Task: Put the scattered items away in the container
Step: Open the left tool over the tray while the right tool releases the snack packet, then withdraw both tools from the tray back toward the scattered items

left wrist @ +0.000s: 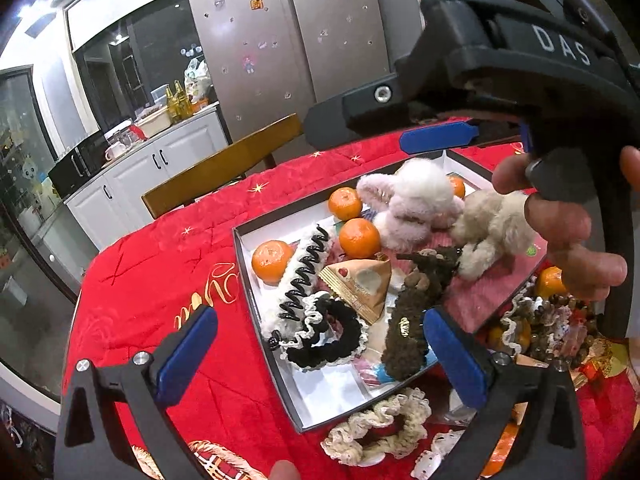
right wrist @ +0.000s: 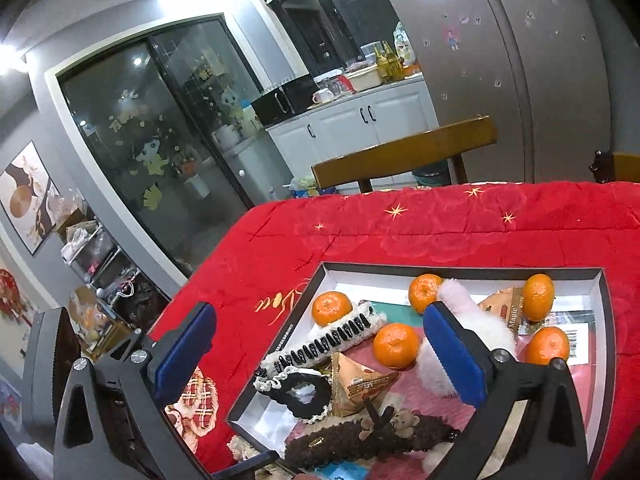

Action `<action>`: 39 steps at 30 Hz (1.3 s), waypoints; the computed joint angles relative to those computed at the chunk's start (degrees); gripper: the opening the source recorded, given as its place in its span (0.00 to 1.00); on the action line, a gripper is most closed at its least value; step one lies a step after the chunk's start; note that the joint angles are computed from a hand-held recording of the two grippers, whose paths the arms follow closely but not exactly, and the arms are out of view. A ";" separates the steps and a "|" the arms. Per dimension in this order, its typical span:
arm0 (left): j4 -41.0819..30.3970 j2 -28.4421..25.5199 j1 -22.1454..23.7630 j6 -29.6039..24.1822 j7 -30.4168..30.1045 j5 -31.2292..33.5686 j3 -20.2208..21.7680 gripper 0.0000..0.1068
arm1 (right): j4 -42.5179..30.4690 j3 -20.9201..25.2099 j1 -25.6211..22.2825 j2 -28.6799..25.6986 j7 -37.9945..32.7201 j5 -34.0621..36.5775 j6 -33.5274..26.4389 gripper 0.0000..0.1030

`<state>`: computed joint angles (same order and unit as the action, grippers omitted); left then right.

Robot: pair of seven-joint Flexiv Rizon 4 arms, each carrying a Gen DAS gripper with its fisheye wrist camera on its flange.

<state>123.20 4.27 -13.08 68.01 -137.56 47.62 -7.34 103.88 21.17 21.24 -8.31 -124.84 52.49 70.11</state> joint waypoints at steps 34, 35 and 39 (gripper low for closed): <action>4.05 25.28 2.98 -9.81 5.26 -15.99 -15.68 0.96 | 24.18 -9.53 7.68 36.15 10.89 -8.18 5.38 1.00; 4.11 25.73 3.32 -10.11 5.00 -16.05 -16.40 0.96 | 25.35 -9.65 7.94 37.20 11.57 -8.78 5.80 1.00; 5.09 26.96 3.33 -10.31 4.54 -17.19 -17.65 0.96 | 29.82 -11.41 10.44 41.14 13.27 -10.19 7.17 1.00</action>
